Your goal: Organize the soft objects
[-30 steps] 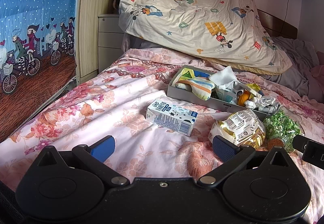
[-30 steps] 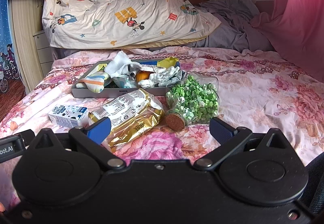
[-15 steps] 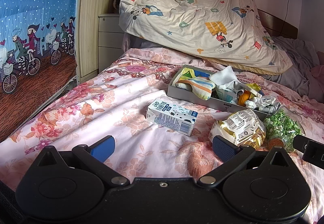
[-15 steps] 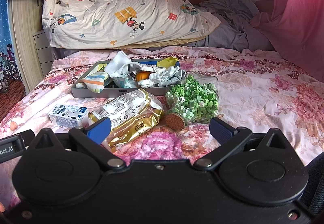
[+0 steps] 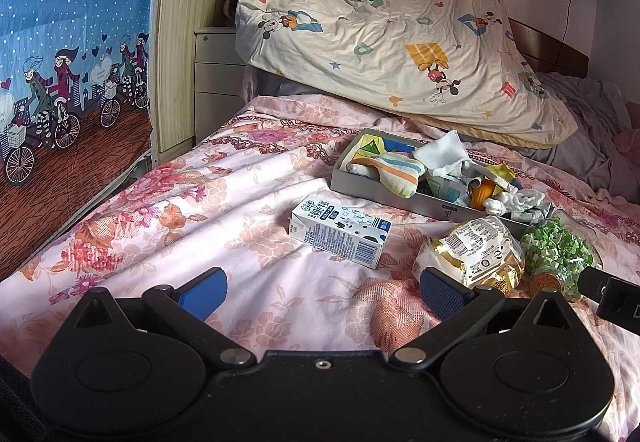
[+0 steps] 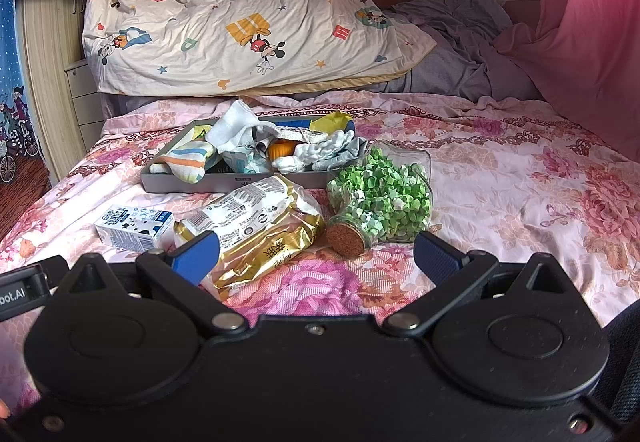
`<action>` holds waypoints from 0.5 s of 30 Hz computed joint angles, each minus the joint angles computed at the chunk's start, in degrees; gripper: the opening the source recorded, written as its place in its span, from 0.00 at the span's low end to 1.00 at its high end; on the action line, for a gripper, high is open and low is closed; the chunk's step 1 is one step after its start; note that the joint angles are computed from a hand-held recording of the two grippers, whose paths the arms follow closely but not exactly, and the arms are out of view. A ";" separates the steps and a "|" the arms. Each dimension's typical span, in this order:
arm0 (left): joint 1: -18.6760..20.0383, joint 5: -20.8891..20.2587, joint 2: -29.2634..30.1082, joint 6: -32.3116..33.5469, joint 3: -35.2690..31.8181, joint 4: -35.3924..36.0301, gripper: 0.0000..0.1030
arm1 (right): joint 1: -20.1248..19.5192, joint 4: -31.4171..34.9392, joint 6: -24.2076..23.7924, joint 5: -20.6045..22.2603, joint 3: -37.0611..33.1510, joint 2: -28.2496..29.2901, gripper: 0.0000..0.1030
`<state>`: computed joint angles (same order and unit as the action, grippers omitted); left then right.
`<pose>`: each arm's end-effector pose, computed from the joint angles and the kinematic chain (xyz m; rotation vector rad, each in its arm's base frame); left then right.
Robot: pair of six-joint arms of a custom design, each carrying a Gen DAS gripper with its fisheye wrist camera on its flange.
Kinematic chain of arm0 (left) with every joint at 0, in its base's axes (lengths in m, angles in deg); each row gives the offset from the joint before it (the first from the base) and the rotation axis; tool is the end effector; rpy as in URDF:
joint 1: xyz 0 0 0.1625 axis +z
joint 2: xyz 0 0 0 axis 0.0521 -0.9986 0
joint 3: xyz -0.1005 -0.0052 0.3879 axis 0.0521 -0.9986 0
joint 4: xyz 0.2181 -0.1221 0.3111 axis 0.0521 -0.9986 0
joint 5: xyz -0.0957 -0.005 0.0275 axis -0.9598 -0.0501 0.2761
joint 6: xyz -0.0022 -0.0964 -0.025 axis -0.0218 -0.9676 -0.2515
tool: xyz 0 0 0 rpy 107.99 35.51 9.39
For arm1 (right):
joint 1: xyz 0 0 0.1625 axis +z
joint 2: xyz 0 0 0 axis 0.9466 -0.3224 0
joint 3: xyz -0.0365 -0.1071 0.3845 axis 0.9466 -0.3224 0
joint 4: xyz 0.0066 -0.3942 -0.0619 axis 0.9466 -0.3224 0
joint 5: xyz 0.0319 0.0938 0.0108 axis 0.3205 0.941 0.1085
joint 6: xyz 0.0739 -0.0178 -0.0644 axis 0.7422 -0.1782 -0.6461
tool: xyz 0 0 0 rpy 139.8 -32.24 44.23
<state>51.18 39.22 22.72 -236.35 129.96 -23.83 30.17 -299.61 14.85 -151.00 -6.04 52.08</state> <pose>-0.1531 -0.5950 0.1944 0.0439 1.9666 -1.4052 0.2365 -0.6770 0.0555 0.6972 -2.1063 1.3301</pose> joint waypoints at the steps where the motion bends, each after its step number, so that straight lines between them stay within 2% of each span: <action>1: -0.01 -0.03 0.02 -0.04 -0.03 0.06 0.99 | 0.02 0.12 0.01 -0.03 -0.15 0.04 0.99; 15: -0.10 -0.08 -0.42 -0.46 0.71 -0.74 0.99 | 0.03 0.12 0.04 -0.08 -0.17 0.07 0.99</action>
<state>51.08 39.14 22.30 -236.81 130.68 -24.57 30.20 -299.48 14.89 -151.09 -6.22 52.15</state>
